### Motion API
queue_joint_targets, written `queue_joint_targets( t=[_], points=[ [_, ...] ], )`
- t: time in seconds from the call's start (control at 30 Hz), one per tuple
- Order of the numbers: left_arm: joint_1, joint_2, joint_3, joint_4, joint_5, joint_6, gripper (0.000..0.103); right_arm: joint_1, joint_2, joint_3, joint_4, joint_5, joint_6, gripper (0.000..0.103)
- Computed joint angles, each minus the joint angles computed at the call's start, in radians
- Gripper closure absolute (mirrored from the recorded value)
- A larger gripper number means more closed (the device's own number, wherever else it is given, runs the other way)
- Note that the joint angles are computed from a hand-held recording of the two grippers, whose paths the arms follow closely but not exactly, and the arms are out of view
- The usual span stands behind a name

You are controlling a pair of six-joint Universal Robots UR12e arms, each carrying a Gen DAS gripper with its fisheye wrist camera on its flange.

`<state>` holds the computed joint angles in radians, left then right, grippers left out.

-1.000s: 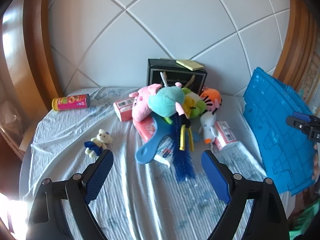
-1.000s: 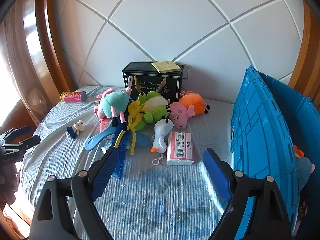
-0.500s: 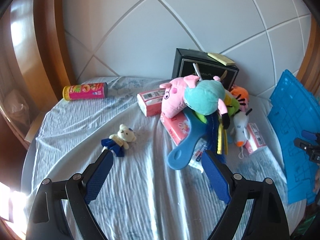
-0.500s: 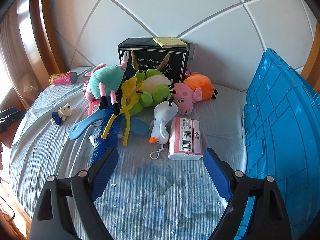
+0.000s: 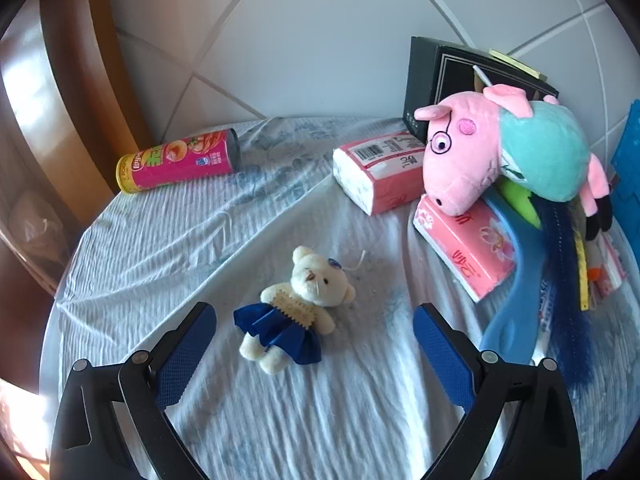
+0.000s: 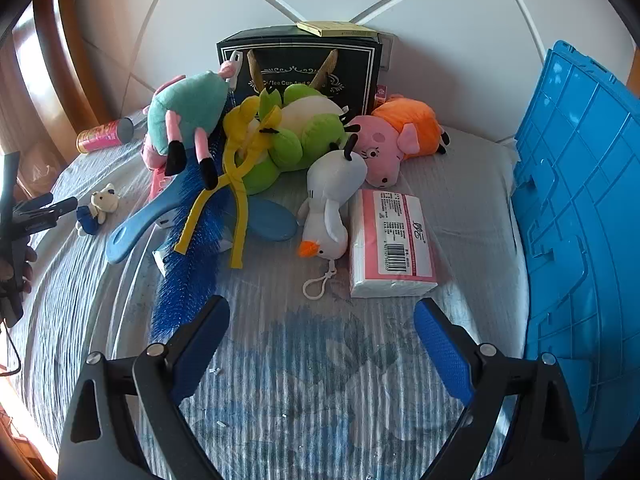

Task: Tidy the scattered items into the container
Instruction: 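Move both tools back toward the items on the bed, then grasp the teddy bear in blue dress with the left tool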

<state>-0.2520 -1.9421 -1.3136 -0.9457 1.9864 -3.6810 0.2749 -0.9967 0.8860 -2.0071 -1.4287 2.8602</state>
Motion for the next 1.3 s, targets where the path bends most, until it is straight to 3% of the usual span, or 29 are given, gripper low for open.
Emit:
queue_joint_targets(
  t=[0.27,0.33,0.43,0.5,0.7,1.07,1.3],
  points=[
    [0.046,-0.045,-0.004,-0.014,-0.059,0.015,0.003,0.012,-0.019,0.031,0.014,-0.013,0.023,0.009],
    [0.057,-0.054,0.000,-0.037,-0.081,0.001,0.009,0.012,-0.031,0.048,0.017,-0.018,0.038,0.008],
    [0.067,-0.058,-0.002,-0.051,-0.117,-0.007,0.023,0.014,-0.039,0.063,0.024,-0.024,0.047,0.009],
    [0.064,-0.059,-0.001,-0.053,-0.116,0.007,0.043,0.016,-0.039,0.066,0.028,-0.028,0.044,0.009],
    [0.056,-0.044,-0.006,-0.053,-0.110,-0.003,0.066,0.022,-0.021,0.045,0.018,-0.026,0.044,0.009],
    [0.060,0.017,-0.062,0.005,-0.100,-0.029,0.070,0.043,0.065,-0.067,0.015,-0.020,0.006,0.009],
    [0.038,0.053,-0.086,0.044,-0.067,-0.041,0.070,0.052,0.154,-0.166,-0.032,-0.077,-0.005,0.009]
  ],
)
